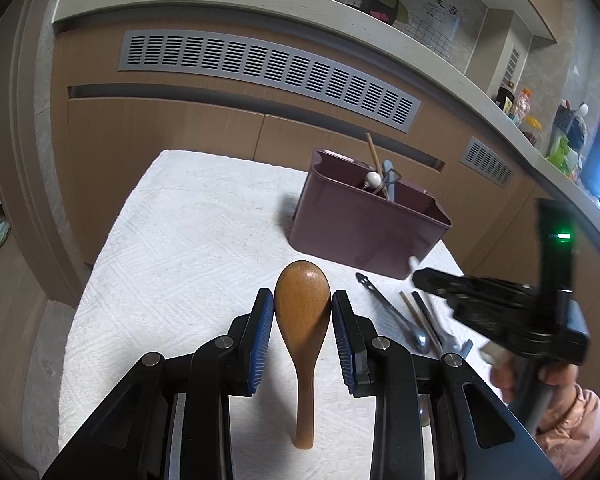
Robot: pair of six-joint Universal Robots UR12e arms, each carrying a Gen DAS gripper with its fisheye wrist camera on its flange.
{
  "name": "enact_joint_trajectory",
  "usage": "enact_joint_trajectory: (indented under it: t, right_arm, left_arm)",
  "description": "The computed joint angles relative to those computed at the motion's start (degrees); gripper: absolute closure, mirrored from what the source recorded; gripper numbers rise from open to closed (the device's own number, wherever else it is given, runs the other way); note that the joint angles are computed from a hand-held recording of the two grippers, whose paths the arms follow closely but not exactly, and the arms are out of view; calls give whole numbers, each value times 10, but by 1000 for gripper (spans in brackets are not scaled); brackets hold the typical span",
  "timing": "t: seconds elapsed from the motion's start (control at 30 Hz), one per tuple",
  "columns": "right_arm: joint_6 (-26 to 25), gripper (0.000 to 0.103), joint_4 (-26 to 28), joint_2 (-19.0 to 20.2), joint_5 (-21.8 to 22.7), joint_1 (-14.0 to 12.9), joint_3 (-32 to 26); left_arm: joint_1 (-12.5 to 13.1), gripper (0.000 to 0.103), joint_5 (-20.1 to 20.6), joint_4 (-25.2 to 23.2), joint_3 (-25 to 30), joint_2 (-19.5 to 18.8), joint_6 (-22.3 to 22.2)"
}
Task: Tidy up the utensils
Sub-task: 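Lift the wooden spoon with left gripper while right grasps the white plastic spoon, then lower the wooden spoon into the caddy with left while right lowers the white spoon, then open both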
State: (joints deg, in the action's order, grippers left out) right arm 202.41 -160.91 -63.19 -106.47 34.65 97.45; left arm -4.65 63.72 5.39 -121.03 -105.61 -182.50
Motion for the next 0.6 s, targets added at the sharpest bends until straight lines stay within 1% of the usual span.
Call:
enact_joint_trajectory:
  t: [0.2, 0.33, 0.6]
  right_arm:
    - [5, 94, -55, -28, -16, 10, 32]
    - [6, 94, -86, -44, -19, 12, 50]
    - [-7, 94, -133, -61, -34, 17, 67]
  left_arm:
    - [-12, 72, 12, -2, 0, 8, 12]
    - [-19, 72, 17, -5, 0, 14, 19]
    - [-32, 72, 25, -3, 1, 27, 38]
